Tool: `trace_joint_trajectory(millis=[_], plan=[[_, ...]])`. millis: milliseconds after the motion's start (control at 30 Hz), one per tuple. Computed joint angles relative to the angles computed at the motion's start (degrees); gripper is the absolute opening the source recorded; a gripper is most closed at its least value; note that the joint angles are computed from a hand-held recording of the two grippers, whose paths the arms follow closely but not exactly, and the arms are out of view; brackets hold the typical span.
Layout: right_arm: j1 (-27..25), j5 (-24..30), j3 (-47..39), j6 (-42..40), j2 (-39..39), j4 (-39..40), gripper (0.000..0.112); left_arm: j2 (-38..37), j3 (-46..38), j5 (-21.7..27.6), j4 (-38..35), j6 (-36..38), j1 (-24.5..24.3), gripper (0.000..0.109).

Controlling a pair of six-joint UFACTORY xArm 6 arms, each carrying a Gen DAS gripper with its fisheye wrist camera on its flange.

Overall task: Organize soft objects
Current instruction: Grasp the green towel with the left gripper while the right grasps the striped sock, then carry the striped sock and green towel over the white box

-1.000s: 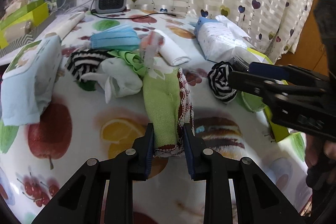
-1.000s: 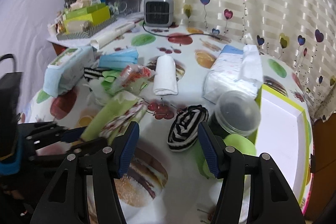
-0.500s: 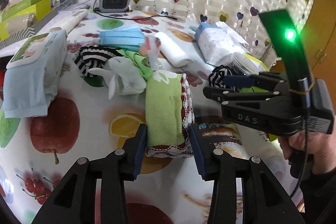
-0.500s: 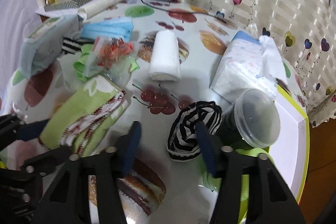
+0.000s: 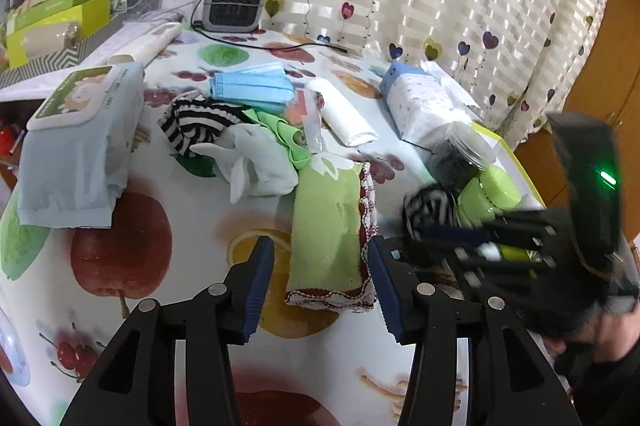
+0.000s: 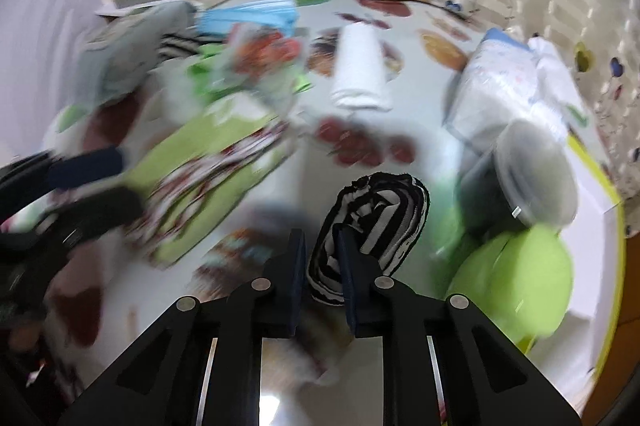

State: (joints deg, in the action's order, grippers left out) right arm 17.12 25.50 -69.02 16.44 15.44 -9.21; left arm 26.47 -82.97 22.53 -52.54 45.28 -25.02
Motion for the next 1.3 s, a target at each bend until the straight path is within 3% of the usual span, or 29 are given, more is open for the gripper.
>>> trace_joint_trajectory(millis=[133, 200, 267, 333, 467, 600, 667, 700, 767, 867, 1033, 1300], plan=[[1.2, -2.3, 4.5, -8.0, -3.3, 9.8, 0.018, 1.8, -2.0, 1.5, 1.9, -2.0, 0.0, 0.049], [1.3, -5.1, 7.4, -3.1, -5.5, 4.9, 0.019, 2.3, -2.7, 2.1, 2.4, -2.4, -0.1, 0.049], [1.0, -6.9, 8.9, 5.1, -7.1, -4.1, 0.031, 3.1, -3.7, 2.2, 3.8, -3.5, -0.4, 0.049], [0.6, -7.8, 9.5, 9.0, -7.7, -8.1, 0.044, 3.9, -4.4, 2.5, 4.9, -4.2, -0.6, 0.05], [0.3, -5.6, 7.3, 11.6, -5.7, -9.7, 0.045, 5.2, -5.7, 3.5, 8.0, -6.8, -0.9, 0.05], [-0.2, -3.7, 5.5, 12.8, -3.2, -9.2, 0.045, 4.9, -4.6, 1.1, 10.0, -6.8, -1.7, 0.05], [-0.5, -4.6, 6.1, 13.4, -3.2, -9.6, 0.045, 4.7, -4.2, 0.6, 10.3, -6.8, -2.0, 0.039], [-0.4, -4.1, 6.0, 13.8, -3.1, -10.2, 0.044, 4.6, -4.1, 0.9, 10.0, -6.6, -2.1, 0.039], [-0.2, -3.6, 5.7, 15.0, -3.0, -12.3, 0.026, 4.0, -3.3, 0.1, 10.3, -6.8, -2.4, 0.034], [0.0, -4.4, 6.5, 14.3, -3.6, -11.7, 0.017, 3.0, -2.0, -0.3, 9.9, -6.5, -2.7, 0.029], [0.4, -6.4, 9.0, 14.3, -5.8, -11.4, 0.015, 0.5, 0.5, -1.5, 8.5, -5.0, -2.9, 0.025], [0.2, -8.7, 12.0, 24.1, -11.7, -22.5, 0.015, -4.7, 4.0, -3.5, -1.3, 4.0, -3.8, 0.025]])
